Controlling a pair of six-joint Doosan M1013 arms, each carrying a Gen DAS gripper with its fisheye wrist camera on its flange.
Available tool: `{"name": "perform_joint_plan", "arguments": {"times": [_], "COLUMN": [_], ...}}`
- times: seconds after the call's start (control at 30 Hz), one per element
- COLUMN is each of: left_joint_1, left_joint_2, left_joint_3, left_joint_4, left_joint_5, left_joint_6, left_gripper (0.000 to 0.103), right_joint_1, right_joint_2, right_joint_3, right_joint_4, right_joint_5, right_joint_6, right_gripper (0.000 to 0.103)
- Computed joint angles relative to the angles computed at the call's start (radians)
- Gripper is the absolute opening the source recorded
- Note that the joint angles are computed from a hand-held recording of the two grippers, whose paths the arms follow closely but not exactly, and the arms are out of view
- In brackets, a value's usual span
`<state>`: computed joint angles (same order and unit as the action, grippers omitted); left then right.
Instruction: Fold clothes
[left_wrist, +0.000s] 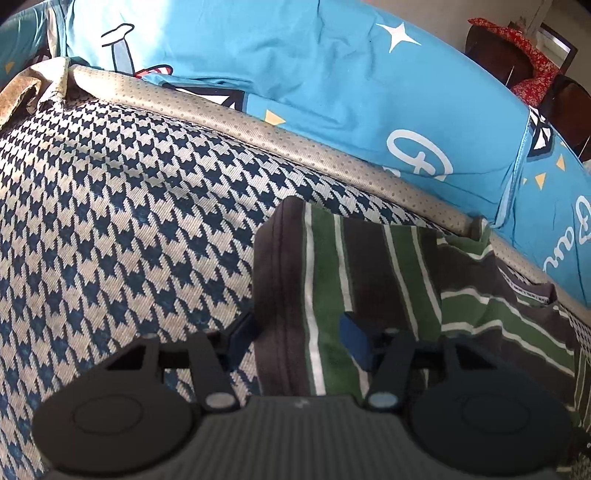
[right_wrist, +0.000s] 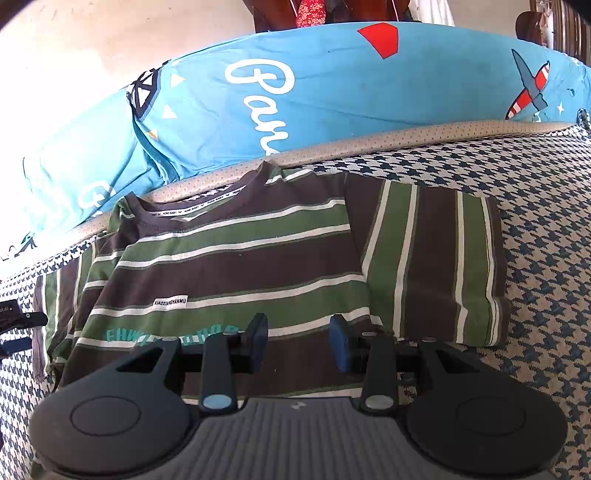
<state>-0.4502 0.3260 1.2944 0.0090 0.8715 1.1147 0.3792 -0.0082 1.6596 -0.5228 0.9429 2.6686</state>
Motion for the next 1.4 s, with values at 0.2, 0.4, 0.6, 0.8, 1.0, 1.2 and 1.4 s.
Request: {"name": "perform_joint_plan", "arguments": {"times": [0.2,0.4,0.6,0.8,1.0,1.2,1.4], "left_joint_1": [-0.039,-0.06,-0.059,-0.112,-0.141,-0.138,-0.126], "left_joint_2": [0.007,0.013,0.007,0.001,0.004,0.012,0.039], "left_joint_3": [-0.002,0.0,0.004,0.02,0.025,0.02,-0.013], "left_joint_4": [0.134,0.2,0.208,0.44,0.663,0.686,0.613], "left_joint_5": [0.011,0.003,-0.014,-0.021,0.023,0.049,0.113], "left_joint_6": [-0.022,-0.042,-0.069,-0.127,-0.229,-0.243,-0.177], "left_gripper": [0.049,0.058,0.012,0.007,0.007,0.007,0.011], "right_joint_1": [0.001,0.003,-0.001,-0.002,-0.001,-0.002,-0.005], "right_joint_2": [0.002,0.004,0.004,0.006,0.01,0.013,0.015], "right_joint_3": [-0.002,-0.003,-0.003,-0.005,-0.007,-0.01,-0.011], "right_joint_4": [-0.003,-0.005,-0.005,-0.004,-0.003,0.006,0.023], "right_joint_5": [0.003,0.006,0.012,0.01,0.008,0.006,0.006], "right_joint_6": [0.001,-0.003,-0.001,-0.001,0.002,-0.009,-0.025], "right_gripper": [0.037,0.037,0.037,0.037,0.037,0.037,0.037]}}
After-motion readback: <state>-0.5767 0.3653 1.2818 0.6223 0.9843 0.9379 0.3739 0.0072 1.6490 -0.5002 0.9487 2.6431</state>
